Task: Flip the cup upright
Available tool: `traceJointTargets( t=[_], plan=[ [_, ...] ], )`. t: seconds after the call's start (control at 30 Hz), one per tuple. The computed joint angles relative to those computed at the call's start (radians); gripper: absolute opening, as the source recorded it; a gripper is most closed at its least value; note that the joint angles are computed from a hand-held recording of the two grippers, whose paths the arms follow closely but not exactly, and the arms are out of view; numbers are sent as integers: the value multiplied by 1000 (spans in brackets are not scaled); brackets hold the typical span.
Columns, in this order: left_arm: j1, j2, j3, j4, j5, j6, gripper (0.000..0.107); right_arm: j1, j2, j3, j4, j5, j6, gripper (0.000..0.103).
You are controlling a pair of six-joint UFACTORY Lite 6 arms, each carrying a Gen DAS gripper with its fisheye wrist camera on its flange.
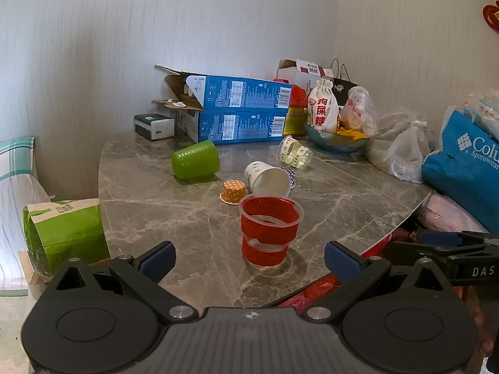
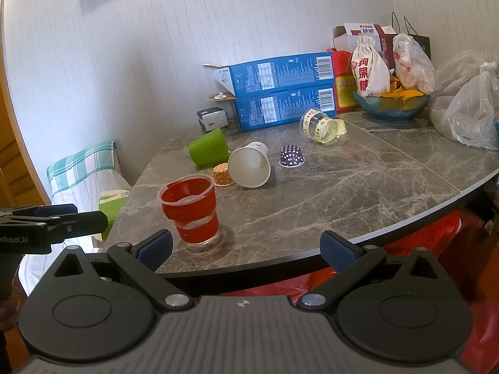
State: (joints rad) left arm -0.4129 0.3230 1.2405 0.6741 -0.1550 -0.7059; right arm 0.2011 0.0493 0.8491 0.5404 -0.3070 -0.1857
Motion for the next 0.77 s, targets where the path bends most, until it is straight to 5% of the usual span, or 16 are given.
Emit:
traceJointTargets(
  t=[0.53,0.77],
  plan=[
    [-6,-3,-16,-92,-14,76,102,-5,9,4,-14,8,17,102],
    [11,-4,-19,39,-40,-59,102,-6,15,6,-24,8,29,102]
  ],
)
